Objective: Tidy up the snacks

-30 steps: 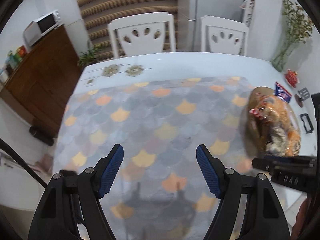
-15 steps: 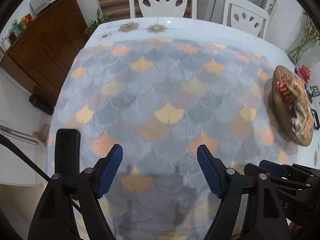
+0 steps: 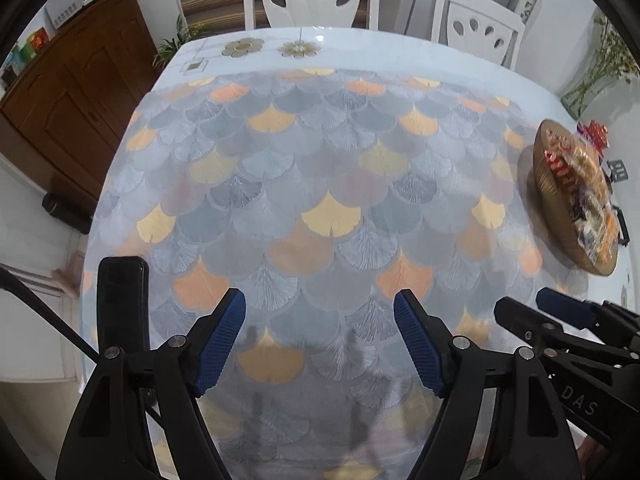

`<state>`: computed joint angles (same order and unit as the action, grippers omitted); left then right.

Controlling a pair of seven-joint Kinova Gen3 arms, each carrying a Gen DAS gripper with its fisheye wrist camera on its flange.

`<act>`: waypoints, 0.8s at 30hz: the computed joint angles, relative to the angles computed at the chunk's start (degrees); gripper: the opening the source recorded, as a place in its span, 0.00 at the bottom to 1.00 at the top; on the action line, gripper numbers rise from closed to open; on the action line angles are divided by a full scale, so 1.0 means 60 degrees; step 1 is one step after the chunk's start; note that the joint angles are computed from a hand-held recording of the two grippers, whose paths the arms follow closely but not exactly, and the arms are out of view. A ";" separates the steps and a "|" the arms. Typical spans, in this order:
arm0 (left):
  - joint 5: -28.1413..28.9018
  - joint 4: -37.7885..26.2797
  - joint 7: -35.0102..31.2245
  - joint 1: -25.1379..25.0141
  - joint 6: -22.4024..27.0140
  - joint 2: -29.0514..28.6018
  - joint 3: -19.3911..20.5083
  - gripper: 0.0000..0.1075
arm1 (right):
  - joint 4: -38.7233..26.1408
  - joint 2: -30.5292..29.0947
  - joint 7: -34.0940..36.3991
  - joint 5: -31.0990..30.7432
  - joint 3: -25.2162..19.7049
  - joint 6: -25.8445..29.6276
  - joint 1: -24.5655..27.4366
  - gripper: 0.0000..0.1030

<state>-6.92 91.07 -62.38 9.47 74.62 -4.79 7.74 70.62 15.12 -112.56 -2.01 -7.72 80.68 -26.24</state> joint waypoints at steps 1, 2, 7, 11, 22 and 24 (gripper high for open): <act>0.0064 0.0019 -0.0079 -0.0006 0.0003 0.0016 -0.0023 0.70 | 0.0016 -0.0005 0.0018 -0.0046 -0.0008 -0.0015 0.0015 0.49; 0.0128 0.0045 -0.0127 -0.0016 -0.0010 0.0014 -0.0044 0.70 | 0.0018 0.0008 0.0032 -0.0112 -0.0018 -0.0020 0.0032 0.49; 0.0207 0.0065 -0.0180 -0.0070 0.0109 0.0080 -0.0073 0.70 | 0.0077 0.0052 -0.0130 -0.0098 0.0014 -0.0002 0.0009 0.49; 0.0036 0.0008 -0.0116 -0.0036 0.0342 0.0239 -0.0061 0.70 | -0.0018 0.0094 -0.0209 -0.0072 0.0029 0.0021 0.0012 0.49; 0.0297 -0.0009 -0.0327 -0.0162 0.0337 0.0281 -0.0203 0.70 | -0.0226 0.0191 -0.0089 0.0006 0.0017 0.0128 -0.0042 0.49; 0.0292 -0.0031 -0.0307 -0.0148 0.0354 0.0302 -0.0185 0.70 | -0.0223 0.0193 -0.0132 0.0037 0.0026 0.0116 -0.0072 0.49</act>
